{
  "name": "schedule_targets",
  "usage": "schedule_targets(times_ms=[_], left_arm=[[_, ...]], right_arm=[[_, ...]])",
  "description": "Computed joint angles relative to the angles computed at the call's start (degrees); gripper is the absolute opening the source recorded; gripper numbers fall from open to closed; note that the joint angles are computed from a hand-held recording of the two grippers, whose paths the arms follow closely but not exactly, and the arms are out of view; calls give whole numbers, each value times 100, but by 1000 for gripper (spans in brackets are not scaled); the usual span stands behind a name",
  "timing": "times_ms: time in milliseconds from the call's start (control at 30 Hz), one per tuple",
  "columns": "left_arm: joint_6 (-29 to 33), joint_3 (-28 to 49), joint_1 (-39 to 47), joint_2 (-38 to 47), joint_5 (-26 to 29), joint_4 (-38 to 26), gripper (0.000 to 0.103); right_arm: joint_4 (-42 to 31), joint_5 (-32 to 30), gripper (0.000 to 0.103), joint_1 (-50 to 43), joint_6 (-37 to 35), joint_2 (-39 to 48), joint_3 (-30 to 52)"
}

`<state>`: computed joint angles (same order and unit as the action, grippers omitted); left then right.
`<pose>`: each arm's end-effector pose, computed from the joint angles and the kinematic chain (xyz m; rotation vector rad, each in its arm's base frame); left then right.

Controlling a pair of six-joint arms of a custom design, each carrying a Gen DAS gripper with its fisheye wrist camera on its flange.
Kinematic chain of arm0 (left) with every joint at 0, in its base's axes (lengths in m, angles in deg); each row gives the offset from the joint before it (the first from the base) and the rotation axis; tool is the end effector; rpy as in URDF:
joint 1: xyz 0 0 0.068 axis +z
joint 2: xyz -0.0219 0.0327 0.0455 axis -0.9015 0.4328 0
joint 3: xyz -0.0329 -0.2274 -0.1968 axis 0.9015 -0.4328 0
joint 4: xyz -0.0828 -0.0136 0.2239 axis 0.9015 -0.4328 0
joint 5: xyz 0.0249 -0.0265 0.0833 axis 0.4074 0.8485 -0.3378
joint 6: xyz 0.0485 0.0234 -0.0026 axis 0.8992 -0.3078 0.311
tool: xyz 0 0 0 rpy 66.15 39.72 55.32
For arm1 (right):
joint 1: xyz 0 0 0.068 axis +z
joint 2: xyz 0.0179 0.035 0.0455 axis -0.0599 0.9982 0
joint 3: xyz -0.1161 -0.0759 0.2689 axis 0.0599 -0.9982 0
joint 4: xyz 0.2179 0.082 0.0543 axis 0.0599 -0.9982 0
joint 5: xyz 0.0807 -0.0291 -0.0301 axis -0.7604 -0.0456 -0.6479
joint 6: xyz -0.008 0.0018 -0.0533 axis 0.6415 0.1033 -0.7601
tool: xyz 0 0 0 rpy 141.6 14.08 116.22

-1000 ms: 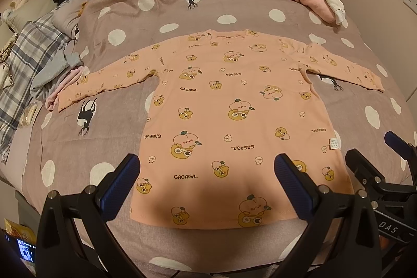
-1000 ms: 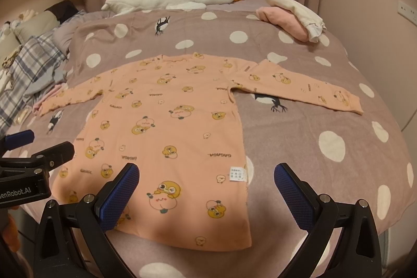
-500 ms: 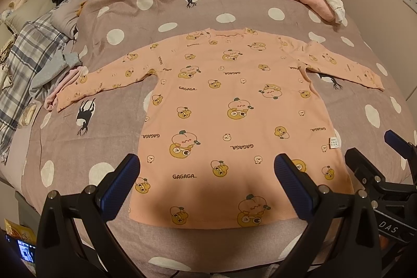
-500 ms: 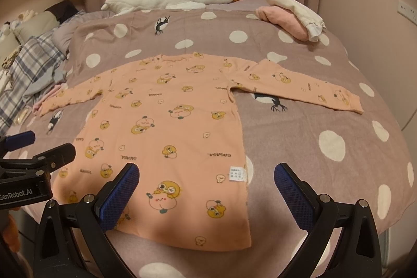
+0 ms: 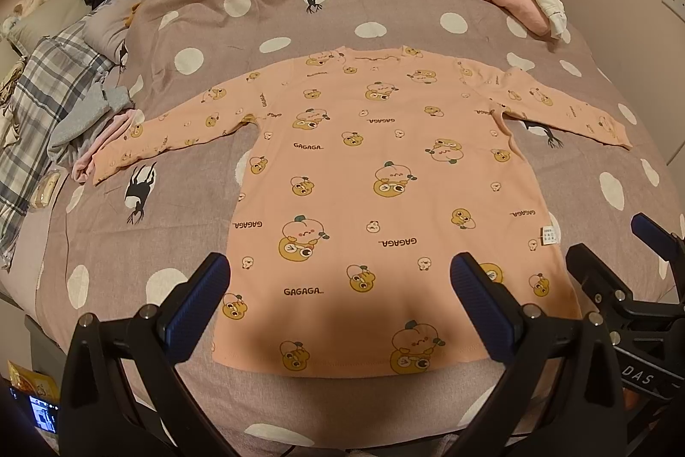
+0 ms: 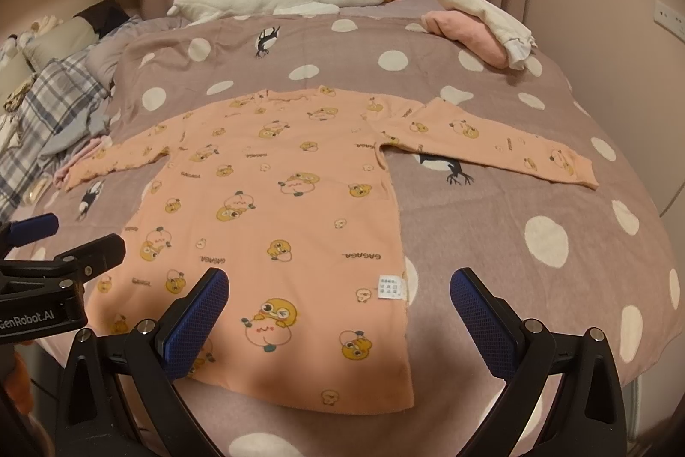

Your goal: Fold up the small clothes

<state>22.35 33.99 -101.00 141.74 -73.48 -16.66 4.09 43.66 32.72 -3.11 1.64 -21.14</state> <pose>0.2917 -0.2149 0.2925 0.7942 2.3970 -0.1924 0.1514 0.0823 0.2556 0.6621 2.2820 -0.2332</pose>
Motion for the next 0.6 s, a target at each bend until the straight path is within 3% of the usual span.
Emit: schedule_targets(times_ms=[467, 600], left_arm=[[2, 63, -13, 81, 2, -24, 103], [-82, 108, 90, 204, 276, -16, 103]], right_arm=[[88, -69, 102, -49, -1, 3, -57], [639, -458, 102, -383, -362, -304, -367]])
